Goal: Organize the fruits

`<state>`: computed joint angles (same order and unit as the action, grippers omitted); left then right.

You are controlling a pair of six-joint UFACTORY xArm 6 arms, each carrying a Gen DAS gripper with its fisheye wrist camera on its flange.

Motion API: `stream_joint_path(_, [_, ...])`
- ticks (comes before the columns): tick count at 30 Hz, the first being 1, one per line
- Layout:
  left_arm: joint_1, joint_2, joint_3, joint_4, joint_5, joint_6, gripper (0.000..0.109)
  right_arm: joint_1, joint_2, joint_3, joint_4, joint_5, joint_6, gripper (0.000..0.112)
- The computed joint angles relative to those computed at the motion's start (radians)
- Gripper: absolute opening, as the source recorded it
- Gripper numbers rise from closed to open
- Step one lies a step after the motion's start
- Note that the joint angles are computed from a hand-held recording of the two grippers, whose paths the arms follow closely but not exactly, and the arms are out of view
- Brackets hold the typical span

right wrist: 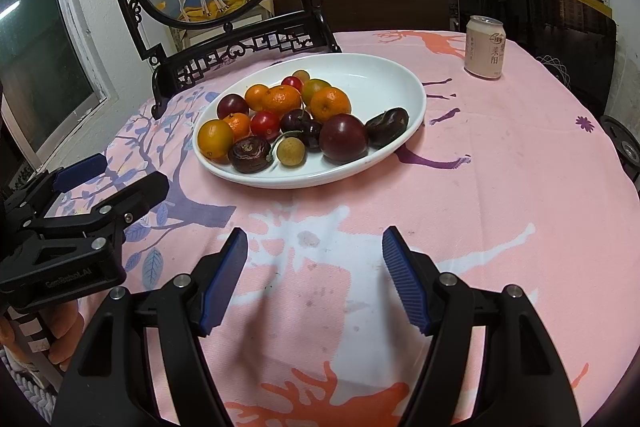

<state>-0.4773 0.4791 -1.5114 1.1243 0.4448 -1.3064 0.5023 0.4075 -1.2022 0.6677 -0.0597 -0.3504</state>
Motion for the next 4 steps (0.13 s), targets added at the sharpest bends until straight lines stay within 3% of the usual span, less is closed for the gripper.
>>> stream_joint_path(4, [0.004,-0.003,0.005,-0.006,-0.003,0.0,0.101,0.001,0.0,0.0,0.005,-0.001,-0.005,0.07])
